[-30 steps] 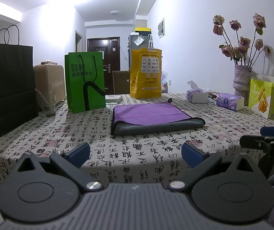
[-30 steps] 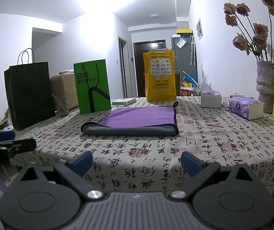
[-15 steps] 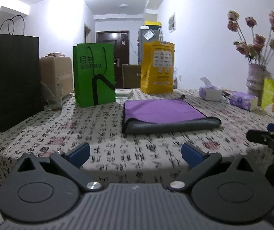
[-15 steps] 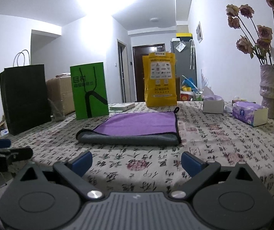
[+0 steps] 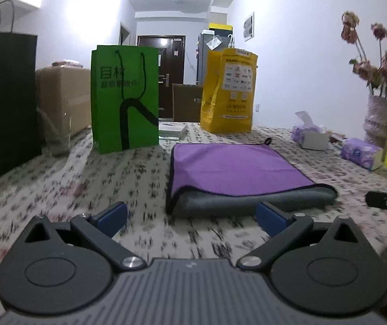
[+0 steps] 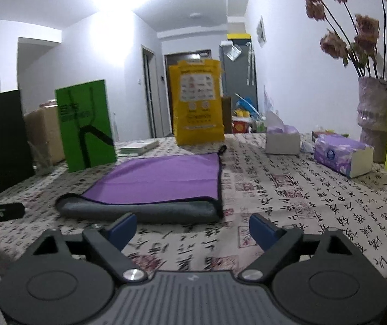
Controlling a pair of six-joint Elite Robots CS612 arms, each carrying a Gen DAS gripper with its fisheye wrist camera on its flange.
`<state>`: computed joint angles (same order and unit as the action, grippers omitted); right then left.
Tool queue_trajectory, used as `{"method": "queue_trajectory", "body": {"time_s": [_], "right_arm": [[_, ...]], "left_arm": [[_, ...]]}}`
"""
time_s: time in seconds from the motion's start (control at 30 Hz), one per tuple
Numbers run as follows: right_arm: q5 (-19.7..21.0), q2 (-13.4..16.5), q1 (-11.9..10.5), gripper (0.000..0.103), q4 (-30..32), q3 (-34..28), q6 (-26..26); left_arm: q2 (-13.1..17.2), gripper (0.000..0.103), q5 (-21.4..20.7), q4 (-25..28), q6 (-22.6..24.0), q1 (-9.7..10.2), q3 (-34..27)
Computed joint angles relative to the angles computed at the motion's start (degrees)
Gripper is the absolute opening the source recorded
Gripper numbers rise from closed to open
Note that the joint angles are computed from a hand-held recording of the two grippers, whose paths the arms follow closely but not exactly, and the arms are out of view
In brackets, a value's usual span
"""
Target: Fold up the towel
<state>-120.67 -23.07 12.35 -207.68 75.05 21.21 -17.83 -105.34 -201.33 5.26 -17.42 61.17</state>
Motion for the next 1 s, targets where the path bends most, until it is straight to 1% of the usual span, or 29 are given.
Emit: {"method": "queue_trajectory", "body": {"time_s": [0.13,0.17,0.2,0.23,0.27,0.3,0.33,0.37,0.4,0.5,0.53,0.6,0.63,0.67,0.7,0.73,0.77,0.8,0.83,0.87,0.9,0.93,1.0], "right_arm": [[1.8,0.5,-1.4,0.085,2.6,-1.5,-0.8],[2.5,0.6,-1.8,0.083,3.3,-2.0,-0.7],[3.3,0.7,-2.2,0.082,4.0,-2.5,-0.8],[4.0,0.9,-2.6,0.079,4.8,-3.0,-1.0],[4.7,1.0,-2.9,0.074,5.8,-3.6,-1.3],[5.5,1.1,-3.3,0.071,7.0,-4.2,-1.6],[6.3,1.2,-3.6,0.065,8.1,-4.9,-1.7],[7.4,1.5,-4.0,0.061,8.8,-5.5,-1.8],[8.5,1.7,-4.3,0.06,9.3,-6.1,-1.8],[10.7,2.4,-5.2,0.053,11.6,-7.9,-2.7],[10.9,2.6,-5.3,0.048,12.2,-8.5,-2.9],[11.7,3.2,-5.6,0.046,13.4,-9.6,-3.1],[12.0,3.4,-5.8,0.045,14.2,-10.1,-2.9],[12.3,3.5,-5.9,0.04,14.8,-10.4,-2.8],[12.8,3.6,-6.1,0.035,15.6,-10.7,-2.7],[13.4,3.6,-6.1,0.026,15.7,-10.5,-2.7],[13.9,3.6,-6.2,0.018,15.7,-10.6,-3.0],[13.9,3.7,-6.2,0.015,15.8,-10.7,-3.4],[14.0,3.7,-6.1,0.011,15.9,-10.8,-3.9],[14.1,3.7,-6.1,0.007,15.8,-10.8,-4.2],[14.2,3.7,-6.1,0.006,15.7,-10.9,-4.5],[14.0,3.7,-6.1,0.006,15.7,-10.9,-4.8],[13.8,3.7,-6.1,0.005,15.6,-11.3,-5.7]], "left_arm": [[2.8,0.103,-1.3,3.4,0.8,-0.06,-6.0],[3.4,0.101,-1.4,4.6,1.0,-0.09,-7.5],[4.1,0.098,-1.2,6.1,1.2,-0.15,-9.1],[4.8,0.091,-0.8,7.9,1.3,-0.22,-10.8],[5.4,0.082,-0.5,10.2,1.4,-0.25,-12.6],[5.9,0.077,-0.1,12.4,1.5,-0.3,-14.1],[6.4,0.072,-0.2,14.9,1.5,-0.28,-15.8],[7.0,0.07,-0.7,17.4,1.7,-0.22,-17.6],[7.5,0.068,-0.8,18.9,1.5,-0.2,-18.8],[9.1,0.068,-1.0,22.3,1.6,-0.21,-22.3],[9.5,0.067,-1.0,23.1,1.8,-0.19,-23.1],[9.9,0.06,-2.1,24.8,2.5,-0.08,-24.0],[10.0,0.051,-2.9,26.0,2.9,0.02,-24.5],[10.1,0.042,-3.6,27.1,3.4,0.1,-24.8],[10.0,0.039,-4.2,28.1,4.0,0.18,-25.0],[10.0,0.036,-4.6,28.7,4.4,0.23,-24.9],[9.8,0.029,-4.8,29.2,4.7,0.23,-24.7],[9.6,0.025,-5.0,29.6,5.3,0.24,-24.4],[9.5,0.015,-5.2,29.4,5.5,0.24,-24.0],[9.4,0.009,-5.2,29.2,5.6,0.25,-23.9],[9.4,0.009,-5.1,29.2,5.4,0.24,-23.8],[9.4,0.007,-5.1,29.0,5.2,0.23,-23.8],[9.6,0.006,-5.1,28.2,4.8,0.24,-24.4]]}}
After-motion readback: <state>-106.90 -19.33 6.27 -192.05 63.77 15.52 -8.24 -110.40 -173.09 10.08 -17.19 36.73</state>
